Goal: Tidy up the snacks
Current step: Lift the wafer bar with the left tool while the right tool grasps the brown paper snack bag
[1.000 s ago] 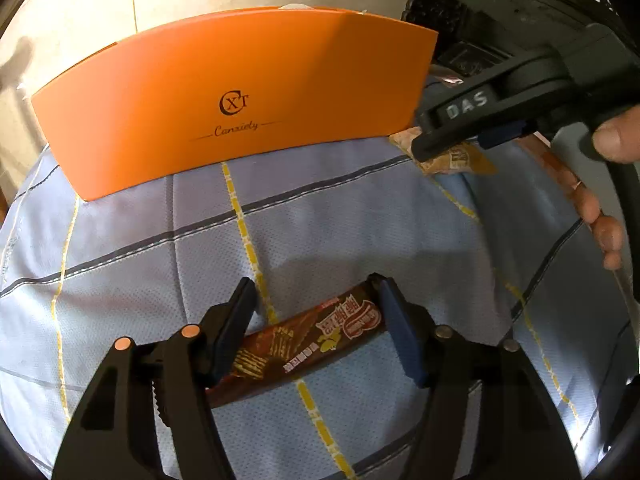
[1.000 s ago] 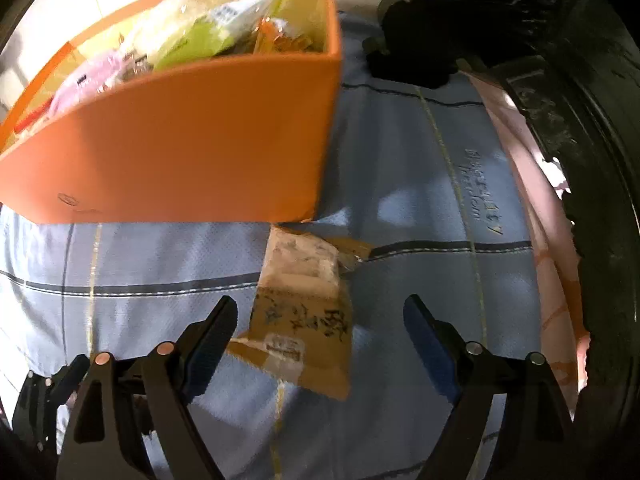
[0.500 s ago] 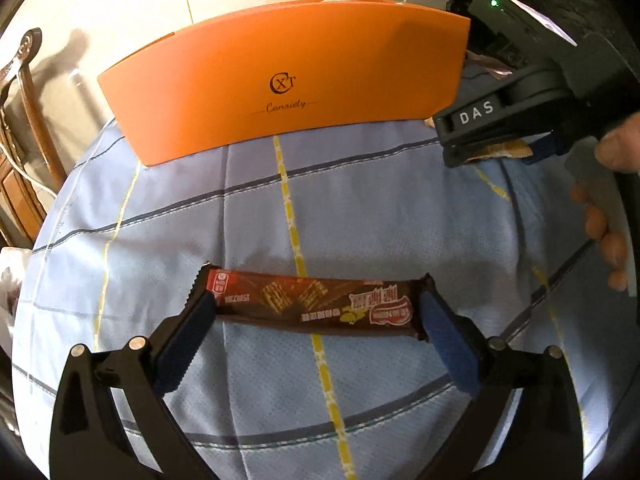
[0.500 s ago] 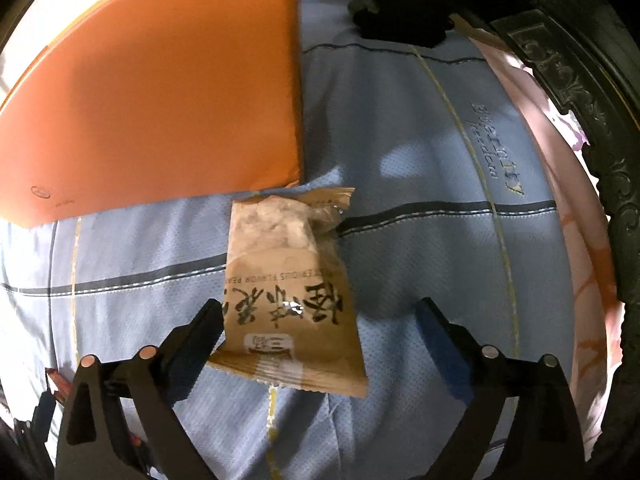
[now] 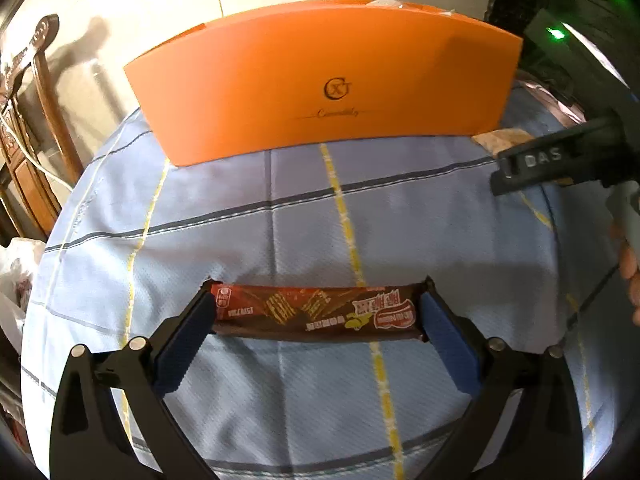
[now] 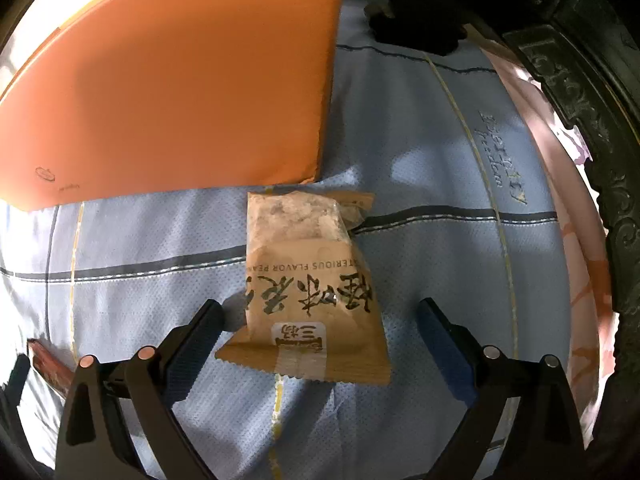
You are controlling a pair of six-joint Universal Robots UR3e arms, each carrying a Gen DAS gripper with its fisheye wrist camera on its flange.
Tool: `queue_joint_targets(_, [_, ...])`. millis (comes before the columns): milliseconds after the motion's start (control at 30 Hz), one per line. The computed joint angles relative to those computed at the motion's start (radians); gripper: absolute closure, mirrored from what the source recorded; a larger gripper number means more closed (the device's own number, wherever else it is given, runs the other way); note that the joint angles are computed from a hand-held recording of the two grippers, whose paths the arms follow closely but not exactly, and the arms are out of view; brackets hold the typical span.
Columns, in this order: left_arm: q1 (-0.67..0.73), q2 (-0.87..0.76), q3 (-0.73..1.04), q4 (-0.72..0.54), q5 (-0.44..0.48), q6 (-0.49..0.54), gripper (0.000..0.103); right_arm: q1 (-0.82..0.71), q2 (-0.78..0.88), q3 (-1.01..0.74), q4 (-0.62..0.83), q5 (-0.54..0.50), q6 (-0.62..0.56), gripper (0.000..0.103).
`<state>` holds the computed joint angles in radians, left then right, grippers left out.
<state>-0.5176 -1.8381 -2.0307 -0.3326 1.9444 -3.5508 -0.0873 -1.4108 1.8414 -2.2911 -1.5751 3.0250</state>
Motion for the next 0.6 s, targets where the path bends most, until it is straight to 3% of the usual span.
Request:
queue_joint_targets(400, [0.078,0.021,-0.085,0.102,0.015,-0.03,0.004,0.0,0.038,-0.042,0.014,0.001,-0.007,0.006])
queue_joint_targets(467, [0.087,0.055,-0.126,0.155,-0.027,0.033,0.004,0.004,0.049,-0.06,0.023,-0.004,-0.009,0.006])
queue_joint_targets(500, [0.066,0.052,-0.115,0.149,0.001,0.053,0.004,0.005,0.051,-0.062,0.024,-0.004,-0.009,0.006])
queue_joint_targets(600, [0.005,0.05,-0.096,0.172,0.044,0.241,0.004,0.001,0.054,-0.068,0.031,0.005,-0.014,0.006])
